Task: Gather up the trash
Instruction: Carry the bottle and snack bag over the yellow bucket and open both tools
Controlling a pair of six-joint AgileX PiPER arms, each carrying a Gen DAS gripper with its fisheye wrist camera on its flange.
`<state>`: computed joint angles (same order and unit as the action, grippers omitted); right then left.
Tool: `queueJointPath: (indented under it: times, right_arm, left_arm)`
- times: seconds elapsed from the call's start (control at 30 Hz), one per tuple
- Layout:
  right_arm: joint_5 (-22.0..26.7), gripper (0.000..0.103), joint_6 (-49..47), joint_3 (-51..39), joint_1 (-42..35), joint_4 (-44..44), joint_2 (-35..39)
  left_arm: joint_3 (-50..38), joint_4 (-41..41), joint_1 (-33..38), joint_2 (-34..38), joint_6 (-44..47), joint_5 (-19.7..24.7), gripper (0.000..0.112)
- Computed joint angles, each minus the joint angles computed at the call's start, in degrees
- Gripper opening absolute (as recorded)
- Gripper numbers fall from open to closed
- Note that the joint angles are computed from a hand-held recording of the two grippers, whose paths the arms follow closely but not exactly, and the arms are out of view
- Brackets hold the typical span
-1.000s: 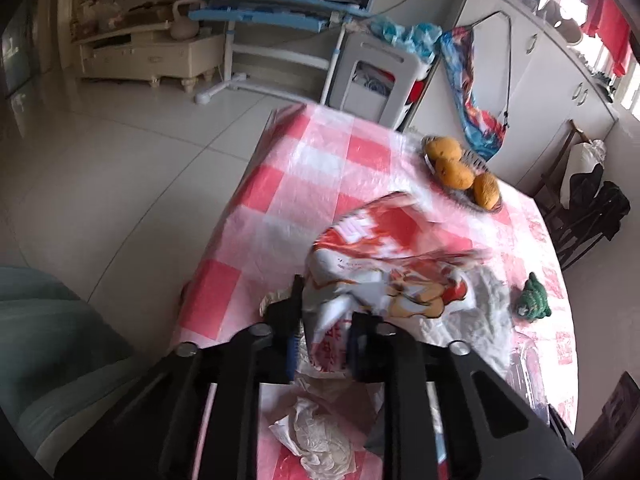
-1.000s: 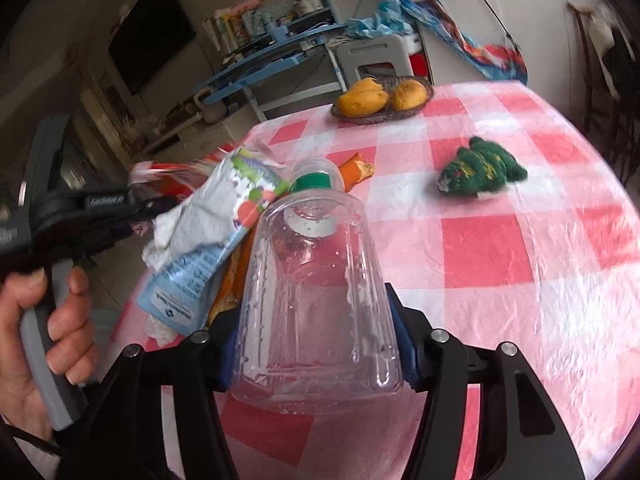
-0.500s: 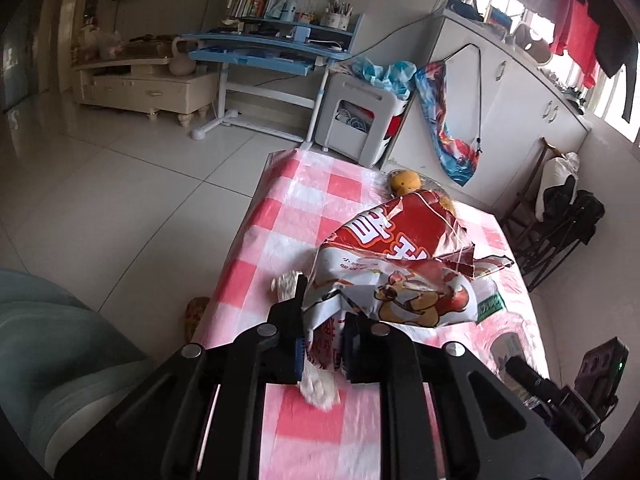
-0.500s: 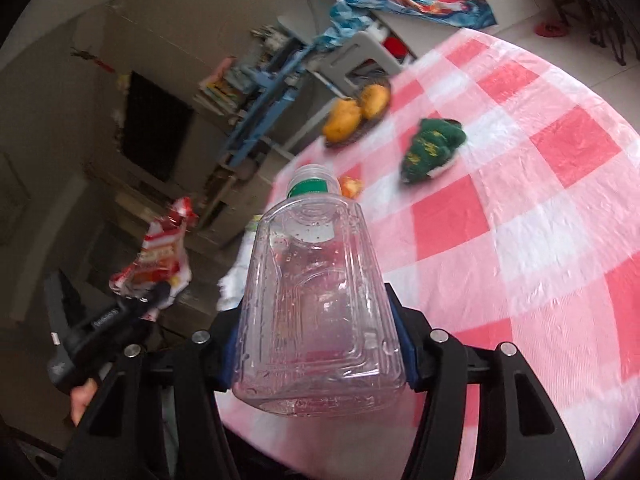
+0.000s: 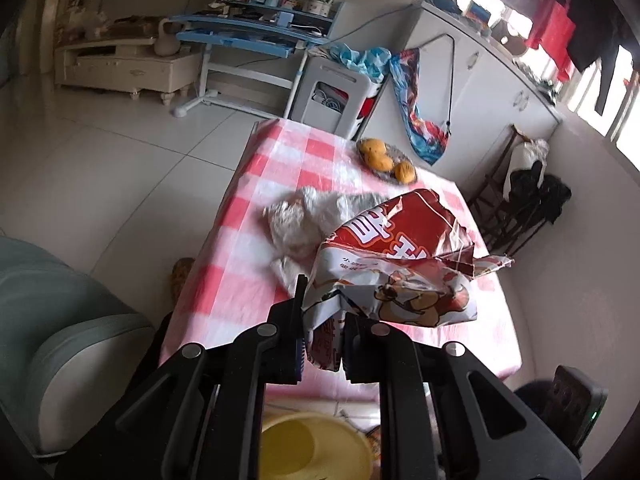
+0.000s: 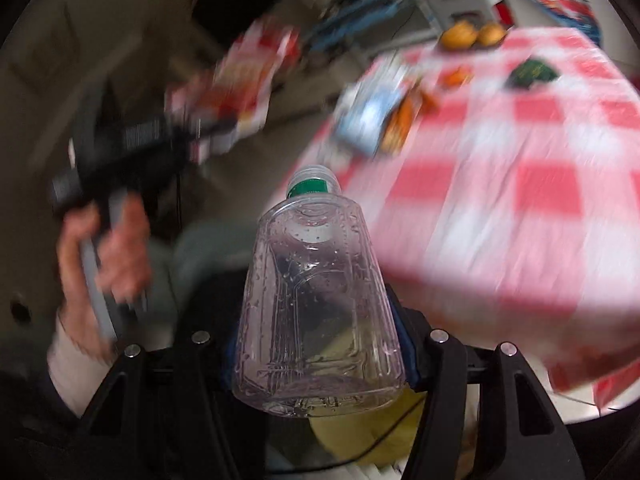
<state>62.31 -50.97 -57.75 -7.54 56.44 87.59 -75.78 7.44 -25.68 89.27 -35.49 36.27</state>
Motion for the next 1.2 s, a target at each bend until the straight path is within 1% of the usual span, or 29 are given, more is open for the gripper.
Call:
queueJointPath:
  times: [0.07,0.13,0.2,0.27,0.3,0.33,0.4,0.43,0.5,0.6,0.67,0.73,0.77,0.8,0.83,0.9,0.97,1.0,1.1,1.17,1.2]
  right_arm:
    - [-0.26,0.058,0.82,1.64,2.89,-3.32,0.04]
    - [-2.41,0.058,2.43,3.01,6.23,-6.51,0.13]
    - [-4.41,0.058,4.46,2.25,10.26,-10.63,1.06]
    - [-6.17,0.059,6.25,1.60,12.98,-12.97,1.67]
    - [-6.40,0.060,6.70,1.26,13.53,-13.60,2.03]
    - [-7.19,0.066,7.15,0.93,13.88,-13.98,2.45]
    - [-8.42,0.072,7.67,0.48,13.69,-13.50,2.88]
    - [-8.27,0.073,7.34,0.38,12.91,-12.96,2.73]
    - [-8.42,0.074,6.41,-0.73,11.30,-10.94,3.36]
    - [-9.73,0.076,4.35,-0.81,8.42,-7.55,3.03]
    - [-10.73,0.077,3.22,0.27,6.97,-5.75,1.77]
    - [-12.40,0.079,2.58,1.15,5.93,-3.74,0.98]
    - [-13.10,0.079,2.35,1.02,5.46,-2.87,1.36]
    - [-13.83,0.079,2.17,0.88,5.07,-1.93,1.84]
    - [-14.57,0.079,2.60,2.01,5.37,-1.37,0.71]
    - [-14.79,0.079,2.19,1.07,4.00,-0.01,1.83]
    - [-15.13,0.079,2.98,2.37,3.68,0.76,0.03]
    - [-15.54,0.079,3.09,2.39,3.48,1.28,0.02]
    - [-15.33,0.079,2.68,5.13,2.09,1.26,-3.28]
    - [-16.25,0.079,2.49,5.72,2.51,1.17,-4.06]
    - [-16.94,0.080,2.70,5.94,3.02,0.75,-4.54]
  left_arm:
    - [3.06,1.82,-1.52,-2.39,-1.48,0.40,0.014]
    - [5.81,4.40,-3.38,-4.26,-3.75,1.15,0.014]
    - [8.64,5.65,-4.82,-5.87,-5.21,1.64,0.014]
    - [11.77,6.53,-6.56,-7.11,-6.80,2.42,0.014]
    - [13.29,7.26,-7.52,-7.55,-7.78,2.65,0.014]
    - [14.84,8.56,-9.04,-7.86,-9.58,3.16,0.014]
    - [18.00,9.15,-10.54,-8.46,-11.17,3.42,0.014]
    - [18.97,9.99,-11.51,-8.39,-12.53,3.66,0.014]
    - [20.78,10.69,-13.23,-8.17,-14.00,4.10,0.014]
    - [22.13,11.16,-16.14,-7.29,-14.08,6.15,0.014]
    - [21.80,10.27,-17.73,-6.15,-12.34,7.61,0.014]
    - [21.37,8.14,-18.93,-4.67,-8.34,9.37,0.014]
    - [21.44,8.42,-19.74,-4.18,-7.85,9.83,0.016]
    - [21.76,8.81,-20.81,-3.91,-7.41,10.14,0.023]
    - [21.92,8.87,-21.39,-3.77,-7.00,10.19,0.028]
    - [22.02,10.95,-23.24,-4.02,-8.13,11.08,0.053]
    - [21.27,13.00,-24.51,-4.21,-9.14,12.08,0.063]
    - [21.08,13.76,-25.02,-4.77,-9.20,12.46,0.066]
    - [20.06,17.82,-26.03,-6.16,-13.07,13.45,0.071]
    - [18.78,18.71,-24.70,-6.55,-13.85,13.00,0.072]
    - [18.62,19.93,-24.12,-7.47,-15.77,12.75,0.073]
